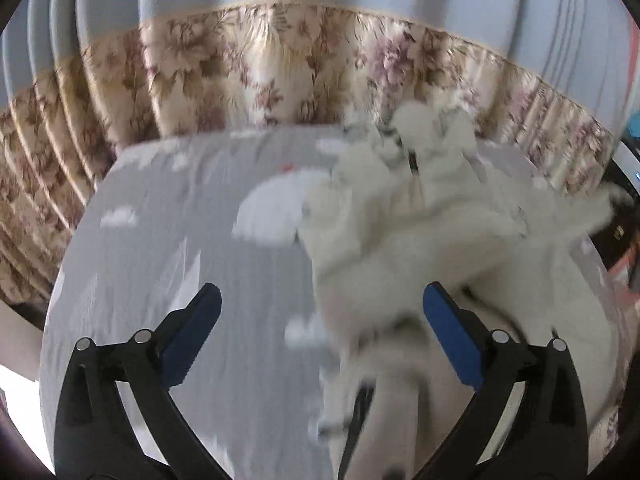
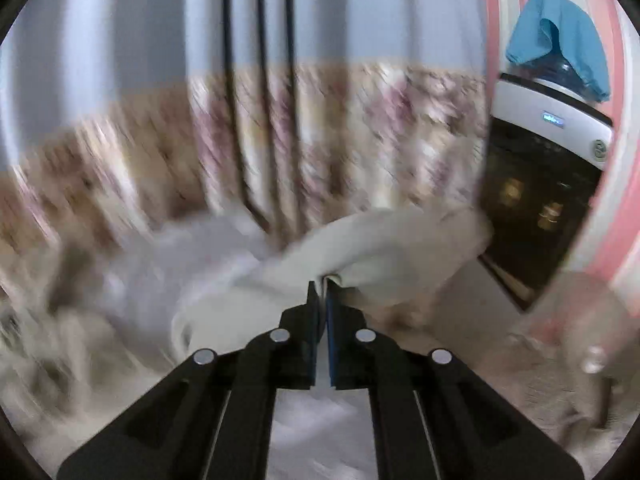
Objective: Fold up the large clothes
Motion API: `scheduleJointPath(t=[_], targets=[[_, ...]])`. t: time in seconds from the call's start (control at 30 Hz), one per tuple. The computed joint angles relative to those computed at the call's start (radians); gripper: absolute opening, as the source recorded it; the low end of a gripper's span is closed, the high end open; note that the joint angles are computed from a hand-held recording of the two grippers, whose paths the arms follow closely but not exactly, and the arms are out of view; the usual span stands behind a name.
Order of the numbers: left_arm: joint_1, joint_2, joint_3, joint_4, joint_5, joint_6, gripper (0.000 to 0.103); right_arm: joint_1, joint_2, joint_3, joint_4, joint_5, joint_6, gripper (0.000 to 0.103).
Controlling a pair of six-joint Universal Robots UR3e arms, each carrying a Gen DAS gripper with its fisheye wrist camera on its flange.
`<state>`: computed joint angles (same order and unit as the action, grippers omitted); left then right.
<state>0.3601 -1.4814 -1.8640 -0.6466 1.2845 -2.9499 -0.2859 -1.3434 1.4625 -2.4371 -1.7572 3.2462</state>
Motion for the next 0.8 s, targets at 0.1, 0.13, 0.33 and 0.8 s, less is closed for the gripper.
scheduleJointPath(t=[0.1, 0.13, 0.33, 0.8], targets=[[-0.087, -0.218, 0.243, -0.04, 0.052, -0.05, 0.1, -0.135, -0.112, 0.177, 0.043, 0.194, 0.065, 0.049], [-0.103, -0.271, 0.306, -0.06, 0.051, -0.052, 0.1, -0.213, -0.177, 0.27, 0.022, 0.319, 0.103, 0.06], [-0.202, -0.539, 0.61, -0.169, 0.149, -0.039, 0.1, -0.416, -0.347, 0.519, -0.071, 0.415, 0.296, 0.077], [-0.233, -0.727, 0.779, -0.227, 0.174, -0.071, 0.1, -0.26, -0.042, 0.279, -0.21, 0.454, 0.242, 0.009]])
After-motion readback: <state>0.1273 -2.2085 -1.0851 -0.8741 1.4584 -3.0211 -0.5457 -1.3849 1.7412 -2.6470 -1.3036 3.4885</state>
